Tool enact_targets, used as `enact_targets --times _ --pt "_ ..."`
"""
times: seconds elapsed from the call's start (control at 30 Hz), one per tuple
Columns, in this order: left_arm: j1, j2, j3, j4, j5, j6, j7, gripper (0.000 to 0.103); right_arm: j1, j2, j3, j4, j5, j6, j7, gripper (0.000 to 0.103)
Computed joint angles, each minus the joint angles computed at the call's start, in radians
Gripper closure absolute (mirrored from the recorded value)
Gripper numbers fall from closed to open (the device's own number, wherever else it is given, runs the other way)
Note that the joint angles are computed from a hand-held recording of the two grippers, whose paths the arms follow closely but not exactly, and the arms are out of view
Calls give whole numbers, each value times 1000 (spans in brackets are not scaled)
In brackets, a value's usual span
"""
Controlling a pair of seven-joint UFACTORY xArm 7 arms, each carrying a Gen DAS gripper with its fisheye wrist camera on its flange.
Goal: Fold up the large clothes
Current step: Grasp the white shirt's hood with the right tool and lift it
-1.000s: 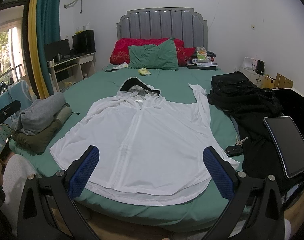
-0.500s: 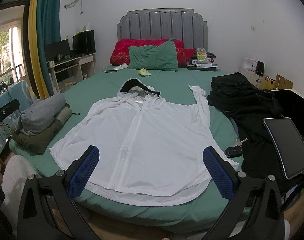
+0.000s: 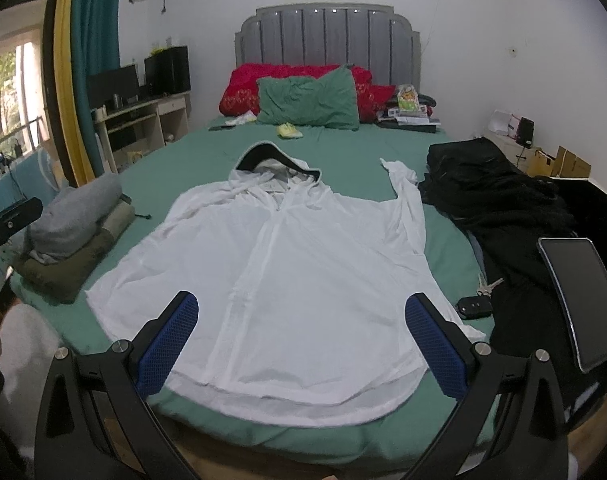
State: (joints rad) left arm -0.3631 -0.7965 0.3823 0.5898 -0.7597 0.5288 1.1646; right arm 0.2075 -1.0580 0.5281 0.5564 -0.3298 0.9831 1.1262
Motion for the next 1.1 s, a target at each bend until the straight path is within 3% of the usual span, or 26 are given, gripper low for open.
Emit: enact_targets --times 0.13,0.17,0.33,0.43,0.57,0.63,0.7,0.8,0.83,0.9,1.0,1.1 --pt "-98 225 40 125 -85 -30 53 16 -49 58 -72 -50 -35 -133 -32 1" --pt "-118 281 52 162 -123 -27 79 16 -72 99 -118 -63 -54 -214 -47 2" --pt "-202 589 105 385 -379 -34 245 16 -192 352 -208 -19 -96 -485 -129 27" --pt "-186 787 101 540 -511 -14 295 16 -285 583 -223 81 -149 -659 -170 33" --pt "-111 1024 66 736 -571 22 235 16 -347 941 -244 317 -237 -774 -194 42" --pt "-85 1106 59 809 -502 32 118 16 -338 1110 -275 462 -264 -777 -198 47" --pt "-62 1161 44 861 -472 14 66 16 -297 1255 -325 604 -265 -770 -222 52" --pt "-21 1221 20 937 -427 23 10 16 -299 1439 -318 809 -238 -733 -286 52" --pt "-9 1244 22 970 -392 44 -52 16 -281 1499 -337 876 -202 -735 -316 53" --pt "37 1274 8 1029 -361 126 -134 16 -302 1626 -305 1020 -105 -706 -387 53" --pt "74 1282 -26 1056 -348 114 -149 16 -323 1783 -264 1207 12 -664 -457 54" --pt "109 1299 -56 1090 -317 135 -192 16 -321 1860 -250 1302 78 -644 -510 101"
